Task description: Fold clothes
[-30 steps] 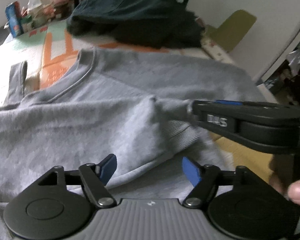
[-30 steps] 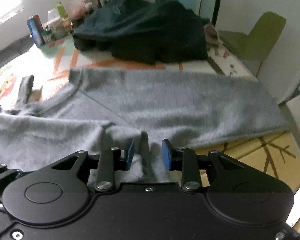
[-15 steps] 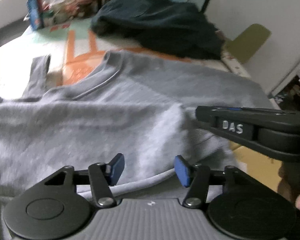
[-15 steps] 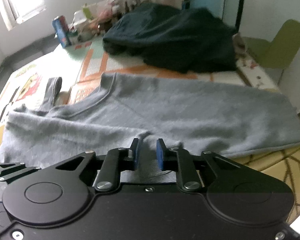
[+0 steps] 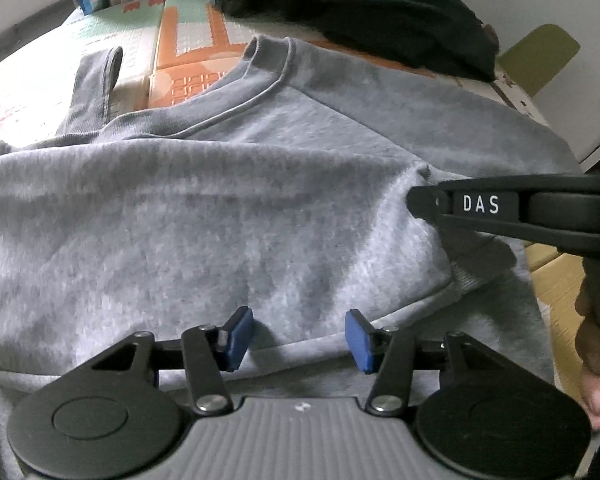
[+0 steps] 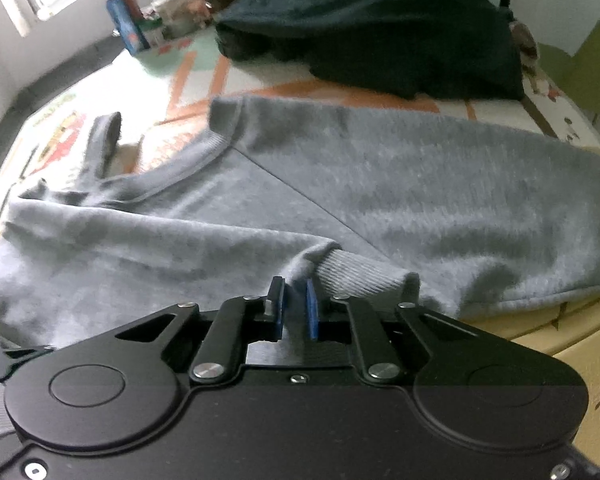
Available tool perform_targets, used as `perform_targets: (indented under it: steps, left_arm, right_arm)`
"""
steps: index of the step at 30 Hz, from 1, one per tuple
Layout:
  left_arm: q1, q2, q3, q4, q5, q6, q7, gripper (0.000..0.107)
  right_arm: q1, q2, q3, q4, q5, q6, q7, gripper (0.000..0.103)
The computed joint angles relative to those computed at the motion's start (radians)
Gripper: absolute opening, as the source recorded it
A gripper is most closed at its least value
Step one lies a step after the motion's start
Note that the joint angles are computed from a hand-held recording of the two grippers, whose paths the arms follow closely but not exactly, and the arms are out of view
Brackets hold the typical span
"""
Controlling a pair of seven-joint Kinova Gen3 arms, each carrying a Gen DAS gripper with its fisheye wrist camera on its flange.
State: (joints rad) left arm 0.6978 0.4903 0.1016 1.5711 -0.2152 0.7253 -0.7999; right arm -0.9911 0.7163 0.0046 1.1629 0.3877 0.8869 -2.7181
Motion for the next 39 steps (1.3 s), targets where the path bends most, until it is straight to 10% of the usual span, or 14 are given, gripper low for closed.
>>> perform_targets:
  steps: [24, 39]
  left_arm:
    - [0.054, -0.084, -0.045, 0.058, -0.160, 0.030, 0.095, 0.056]
    - [-0.040, -0.236, -0.030, 0.245, -0.285, -0.009, 0.336, 0.069]
  right_arm:
    - [-0.062, -0.036, 0.033, -0.024, 0.094, 0.034, -0.086, 0.013]
    - [-0.138, 0.078, 0.004, -0.311, 0.078, 0.140, 0.059, 0.013]
